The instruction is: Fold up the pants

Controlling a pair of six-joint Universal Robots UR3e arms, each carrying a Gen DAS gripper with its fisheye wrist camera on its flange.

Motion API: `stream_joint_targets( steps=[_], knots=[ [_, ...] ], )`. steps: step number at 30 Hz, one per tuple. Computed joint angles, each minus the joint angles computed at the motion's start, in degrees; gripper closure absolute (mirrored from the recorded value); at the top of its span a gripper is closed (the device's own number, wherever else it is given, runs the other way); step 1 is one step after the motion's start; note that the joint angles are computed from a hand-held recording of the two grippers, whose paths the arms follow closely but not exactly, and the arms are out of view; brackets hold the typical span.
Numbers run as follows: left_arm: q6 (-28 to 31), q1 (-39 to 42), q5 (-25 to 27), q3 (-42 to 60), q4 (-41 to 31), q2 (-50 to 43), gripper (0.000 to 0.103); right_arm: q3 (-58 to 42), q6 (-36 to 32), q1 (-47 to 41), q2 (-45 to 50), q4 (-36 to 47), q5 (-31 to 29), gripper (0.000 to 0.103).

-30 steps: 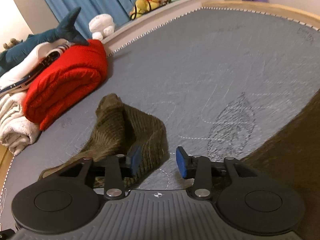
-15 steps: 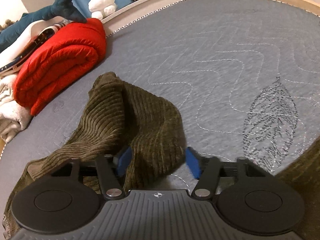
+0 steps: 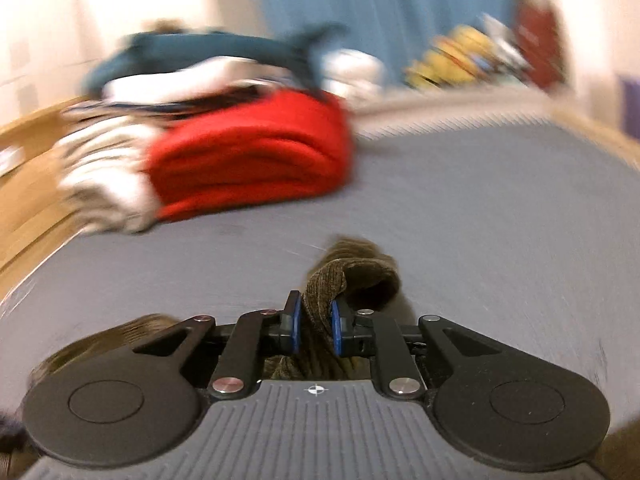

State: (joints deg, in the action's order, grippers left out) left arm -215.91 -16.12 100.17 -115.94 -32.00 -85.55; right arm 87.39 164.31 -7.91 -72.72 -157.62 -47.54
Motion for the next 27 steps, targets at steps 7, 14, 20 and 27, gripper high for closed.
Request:
stream_joint_targets(
  steps=[7, 14, 20, 27],
  knots=[
    [0.0, 0.3, -0.5, -0.3, -0.9, 1.2, 0.083, -3.3, -31.4, 2.1, -4.3, 31.7, 4.8, 0.087],
    [0.4, 1.7, -1.4, -1.9, -0.9, 2.9, 0.079, -13.9, -28.8, -3.0, 2.1, 49.6, 7.8, 0.080],
    [0.6, 2.6, -2.7, -2.2, -0.5, 3.2, 0.077, -14.3, -3.8, -10.2, 8.2, 40.9, 16.1, 0.063],
    [1.4, 3.1, -3.5, -2.7, 0.3, 2.5, 0.076, -14.6, 18.1, -10.7, 16.9, 30.1, 15.3, 0.063]
  ],
)
